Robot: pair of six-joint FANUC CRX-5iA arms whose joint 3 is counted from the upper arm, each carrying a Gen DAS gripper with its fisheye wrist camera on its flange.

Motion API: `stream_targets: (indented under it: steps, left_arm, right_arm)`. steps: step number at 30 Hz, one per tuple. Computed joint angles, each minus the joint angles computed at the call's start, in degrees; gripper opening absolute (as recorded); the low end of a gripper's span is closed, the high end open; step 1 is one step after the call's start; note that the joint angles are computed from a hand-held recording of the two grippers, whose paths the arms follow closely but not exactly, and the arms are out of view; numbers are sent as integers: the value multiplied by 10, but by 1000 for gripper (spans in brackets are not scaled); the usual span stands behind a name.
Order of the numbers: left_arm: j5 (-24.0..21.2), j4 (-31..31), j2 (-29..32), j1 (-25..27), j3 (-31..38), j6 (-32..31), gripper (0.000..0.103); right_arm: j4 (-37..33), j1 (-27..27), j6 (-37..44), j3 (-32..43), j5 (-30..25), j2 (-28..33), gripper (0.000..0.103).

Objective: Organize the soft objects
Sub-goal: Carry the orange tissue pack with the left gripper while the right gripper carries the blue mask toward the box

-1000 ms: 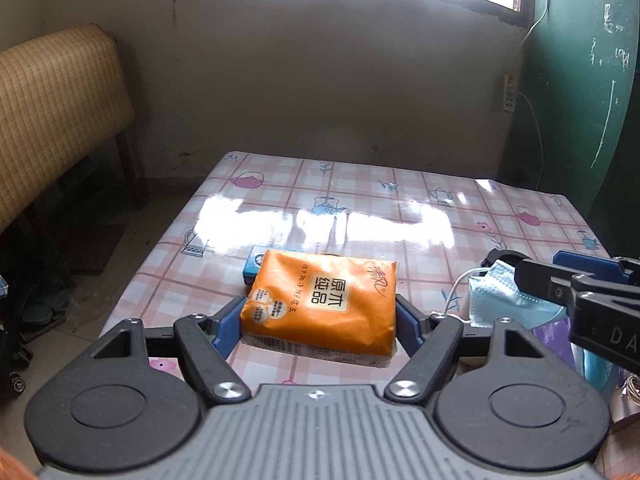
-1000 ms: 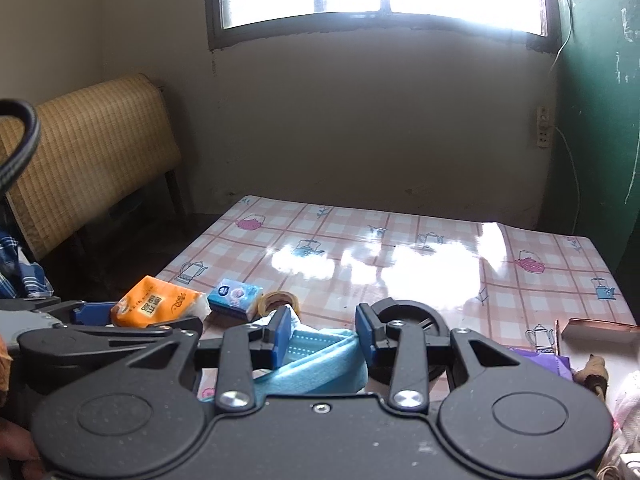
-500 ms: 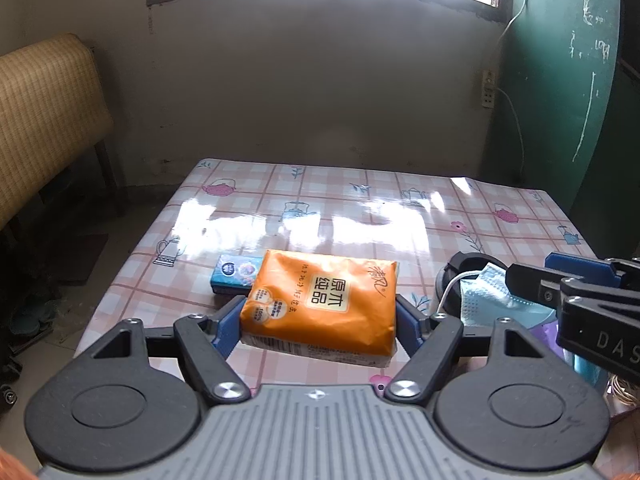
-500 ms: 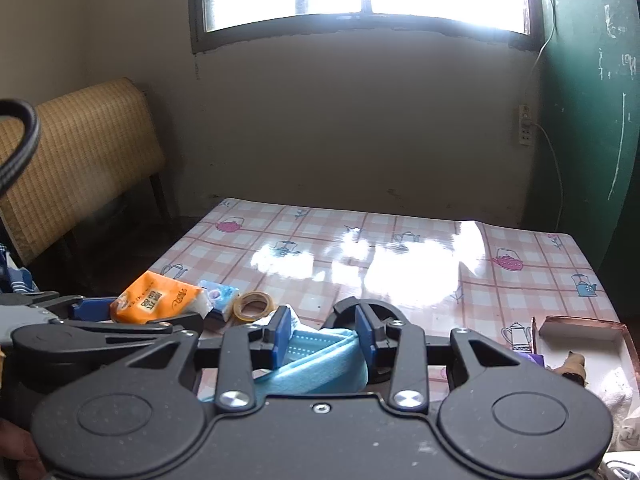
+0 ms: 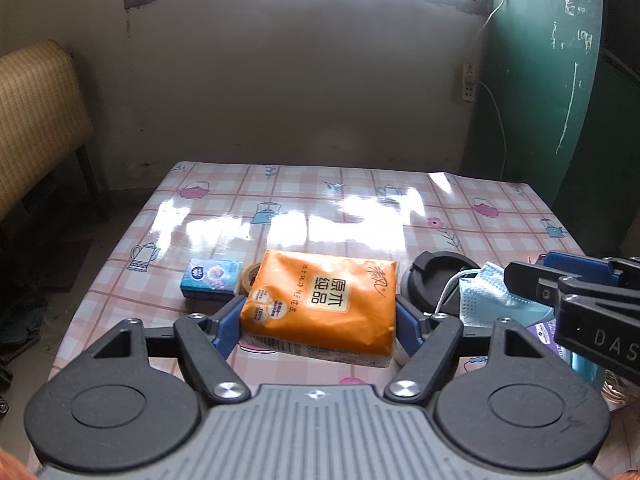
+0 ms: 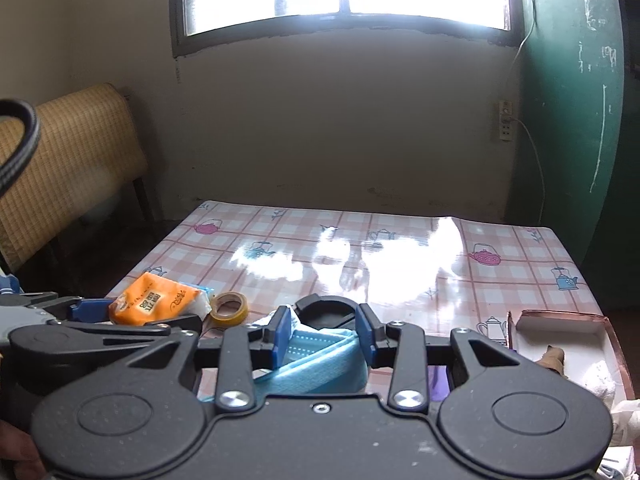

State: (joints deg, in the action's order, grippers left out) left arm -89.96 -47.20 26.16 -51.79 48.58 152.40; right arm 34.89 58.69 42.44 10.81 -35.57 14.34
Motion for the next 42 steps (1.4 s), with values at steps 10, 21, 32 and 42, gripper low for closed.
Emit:
stream_targets:
  steps: [10,21,32,42]
  left_arm:
    - [10,8,15,2,20,-16,77]
    - [19,14,36,1,50,-39,77]
    - [26,22,60,1,84,-64,77]
    - [34,34,84,3,118,-88,77]
  right_arm:
    - [16,-10,-20,-17,-1,-11,44]
    - [33,-25,-37,-36,1,-26,44]
    - [47,-37,-51,-49,0,-35,44]
    - [52,-52,-56,-58,-1,-43,44]
